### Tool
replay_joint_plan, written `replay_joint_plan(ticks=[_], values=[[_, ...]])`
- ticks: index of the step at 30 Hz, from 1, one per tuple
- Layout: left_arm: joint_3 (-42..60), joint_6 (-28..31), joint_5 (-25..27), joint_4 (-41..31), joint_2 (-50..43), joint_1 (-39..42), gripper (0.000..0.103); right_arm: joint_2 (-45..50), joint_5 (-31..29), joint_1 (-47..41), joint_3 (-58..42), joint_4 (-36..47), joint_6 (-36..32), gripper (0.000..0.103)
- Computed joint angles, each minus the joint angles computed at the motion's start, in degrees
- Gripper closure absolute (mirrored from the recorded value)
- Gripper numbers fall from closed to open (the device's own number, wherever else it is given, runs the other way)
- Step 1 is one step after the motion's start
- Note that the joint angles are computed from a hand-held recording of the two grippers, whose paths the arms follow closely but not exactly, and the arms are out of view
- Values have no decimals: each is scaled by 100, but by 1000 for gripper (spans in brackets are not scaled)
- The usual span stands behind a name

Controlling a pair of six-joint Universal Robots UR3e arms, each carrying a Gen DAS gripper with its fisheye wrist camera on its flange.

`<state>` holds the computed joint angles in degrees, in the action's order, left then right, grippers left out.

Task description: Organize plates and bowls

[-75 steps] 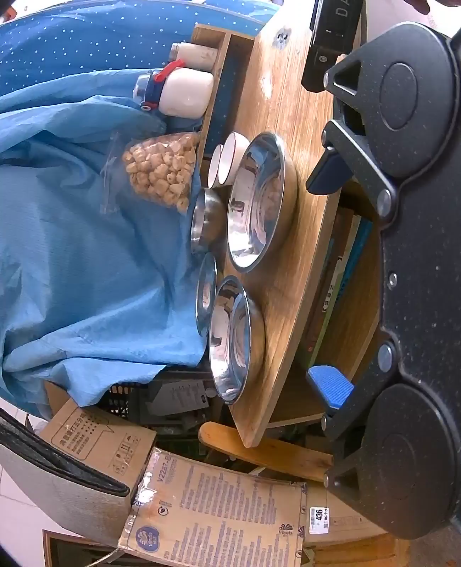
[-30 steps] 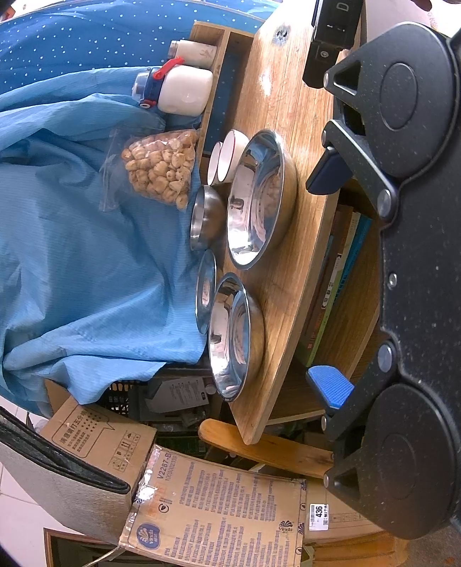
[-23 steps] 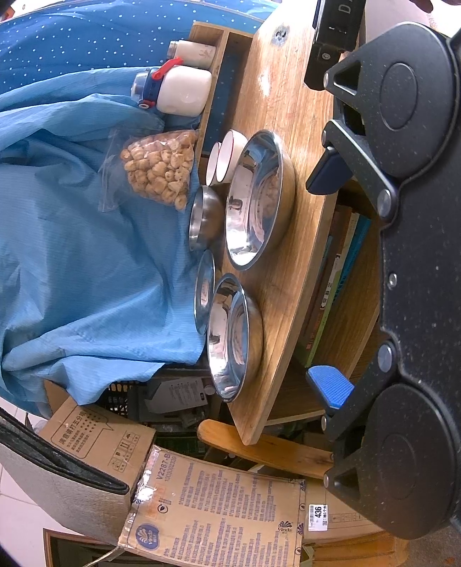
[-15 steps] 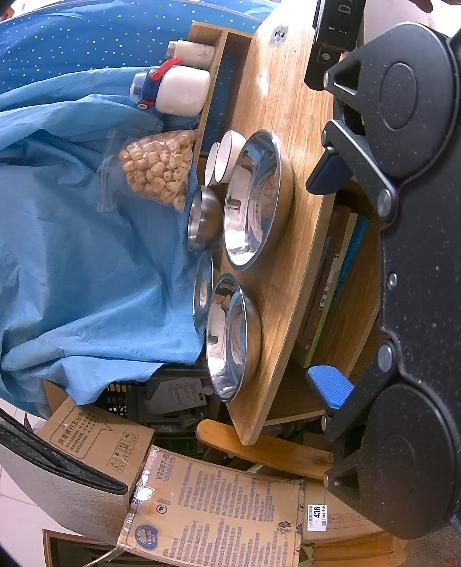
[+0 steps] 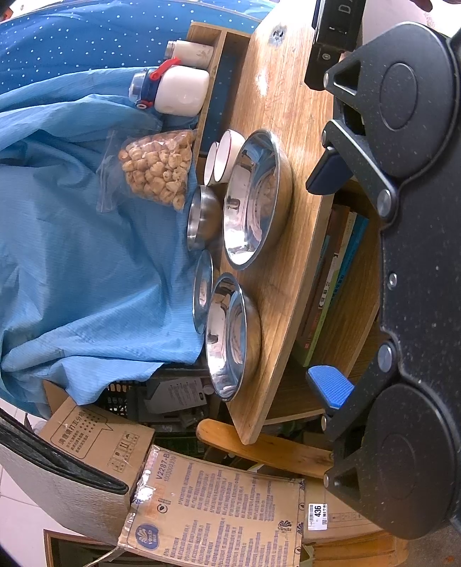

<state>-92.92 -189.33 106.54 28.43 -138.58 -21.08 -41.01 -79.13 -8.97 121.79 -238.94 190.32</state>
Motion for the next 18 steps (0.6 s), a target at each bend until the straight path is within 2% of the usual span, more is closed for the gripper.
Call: replay_joint_plan(ticks=[18], values=[[13,25,3,23,-35,-7,1,-16,17,-24,14,27,-1,0]])
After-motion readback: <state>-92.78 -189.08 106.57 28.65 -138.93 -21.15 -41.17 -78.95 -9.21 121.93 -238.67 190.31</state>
